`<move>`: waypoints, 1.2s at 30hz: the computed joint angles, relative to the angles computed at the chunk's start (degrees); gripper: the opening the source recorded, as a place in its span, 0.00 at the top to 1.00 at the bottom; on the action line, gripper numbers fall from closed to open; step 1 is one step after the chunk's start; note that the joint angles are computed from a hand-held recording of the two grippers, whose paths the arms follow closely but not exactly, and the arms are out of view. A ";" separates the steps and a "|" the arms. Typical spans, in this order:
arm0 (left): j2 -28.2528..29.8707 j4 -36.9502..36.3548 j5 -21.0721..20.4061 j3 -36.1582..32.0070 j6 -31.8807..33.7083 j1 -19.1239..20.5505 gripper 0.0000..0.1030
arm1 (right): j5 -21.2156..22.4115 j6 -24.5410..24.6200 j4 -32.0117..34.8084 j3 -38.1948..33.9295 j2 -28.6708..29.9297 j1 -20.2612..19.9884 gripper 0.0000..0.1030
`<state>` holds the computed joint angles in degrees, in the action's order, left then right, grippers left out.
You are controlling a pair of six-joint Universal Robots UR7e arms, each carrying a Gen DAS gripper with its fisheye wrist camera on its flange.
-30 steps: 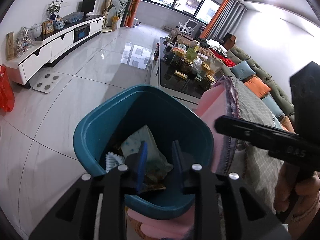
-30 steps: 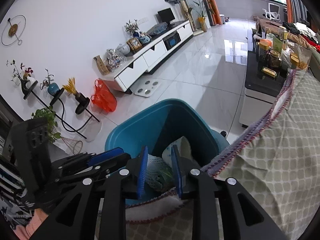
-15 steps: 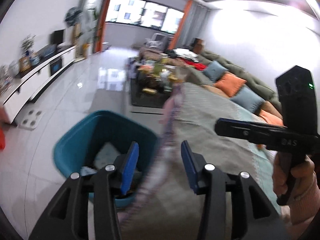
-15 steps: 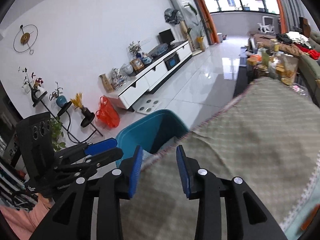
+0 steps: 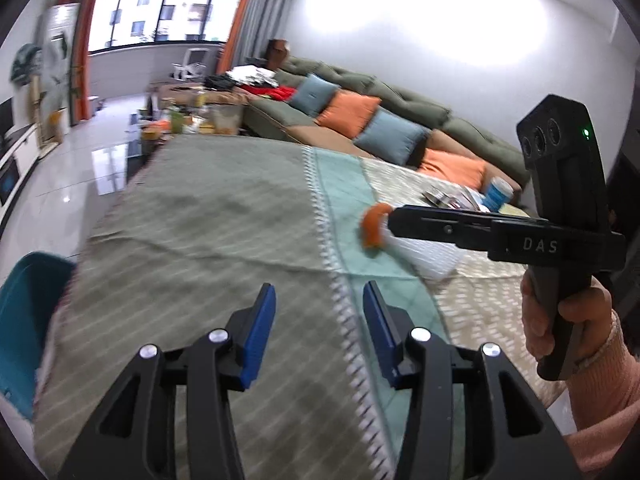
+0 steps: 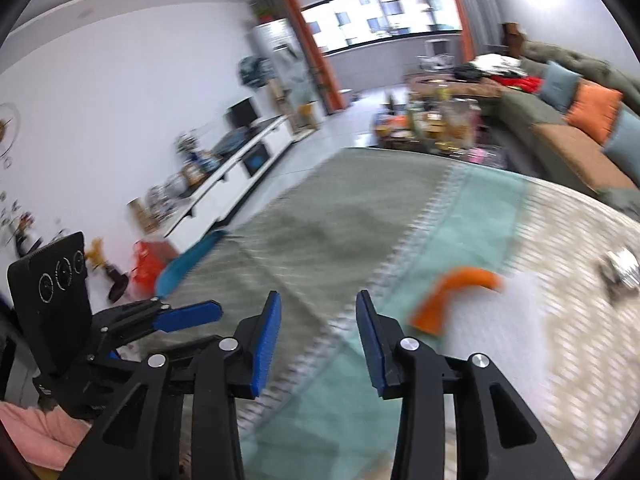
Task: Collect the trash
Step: 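Move both open grippers back over the table, then grasp the orange foam piece with the left gripper while the right gripper grasps the white foam sheet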
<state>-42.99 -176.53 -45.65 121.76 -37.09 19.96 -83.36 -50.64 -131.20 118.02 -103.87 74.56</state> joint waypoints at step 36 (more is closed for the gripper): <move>15.50 15.48 -8.43 -26.75 9.89 8.85 0.60 | 1.97 2.36 3.26 -5.72 0.32 -12.22 0.87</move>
